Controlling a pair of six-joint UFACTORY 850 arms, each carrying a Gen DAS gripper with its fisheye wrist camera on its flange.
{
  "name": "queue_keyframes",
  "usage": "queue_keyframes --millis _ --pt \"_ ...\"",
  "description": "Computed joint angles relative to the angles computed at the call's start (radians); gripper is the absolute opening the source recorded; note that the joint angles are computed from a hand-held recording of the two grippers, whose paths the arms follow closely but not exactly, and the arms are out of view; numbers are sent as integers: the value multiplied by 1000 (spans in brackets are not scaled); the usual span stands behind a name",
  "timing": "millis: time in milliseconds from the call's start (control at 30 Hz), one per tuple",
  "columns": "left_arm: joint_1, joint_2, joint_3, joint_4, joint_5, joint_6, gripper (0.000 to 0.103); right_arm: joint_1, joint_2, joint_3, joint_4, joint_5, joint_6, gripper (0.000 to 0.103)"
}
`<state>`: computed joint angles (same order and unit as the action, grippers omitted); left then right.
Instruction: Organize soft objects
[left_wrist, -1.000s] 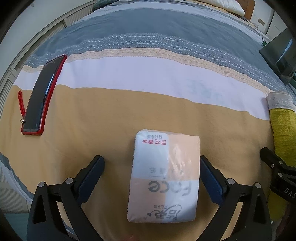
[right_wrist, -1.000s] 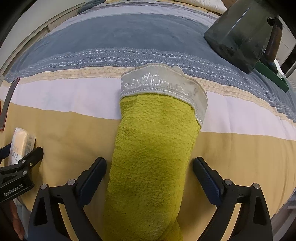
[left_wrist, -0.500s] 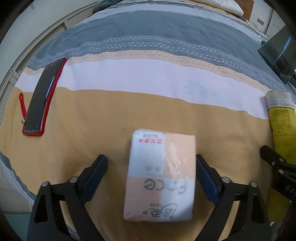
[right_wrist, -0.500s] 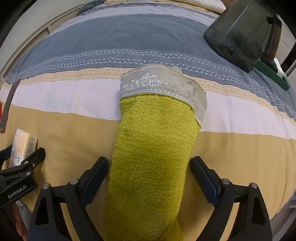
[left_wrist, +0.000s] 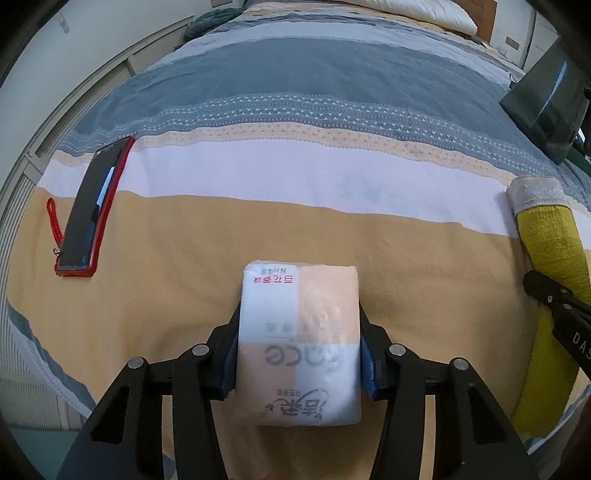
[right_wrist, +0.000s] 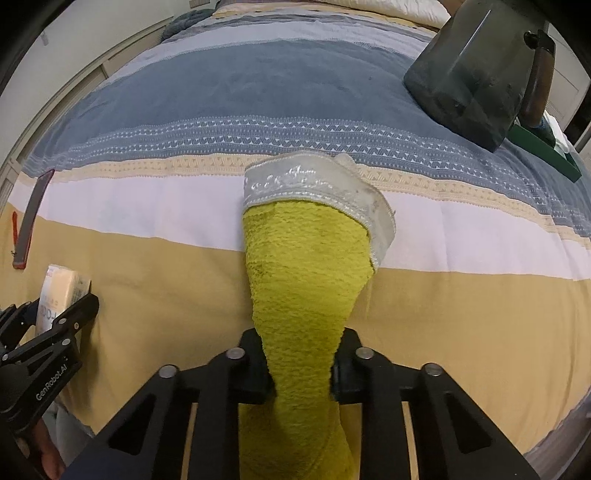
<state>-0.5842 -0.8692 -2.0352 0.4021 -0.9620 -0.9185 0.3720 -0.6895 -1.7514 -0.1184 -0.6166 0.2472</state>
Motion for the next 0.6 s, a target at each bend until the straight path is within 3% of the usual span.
queue_keyframes --millis 433,600 --pt "-16 -1 -53 20 -34 0 45 -77 87 99 273 96 -234 19" --pt "-34 -23 -128 22 -47 35 45 -110 140 157 337 125 -302 19"
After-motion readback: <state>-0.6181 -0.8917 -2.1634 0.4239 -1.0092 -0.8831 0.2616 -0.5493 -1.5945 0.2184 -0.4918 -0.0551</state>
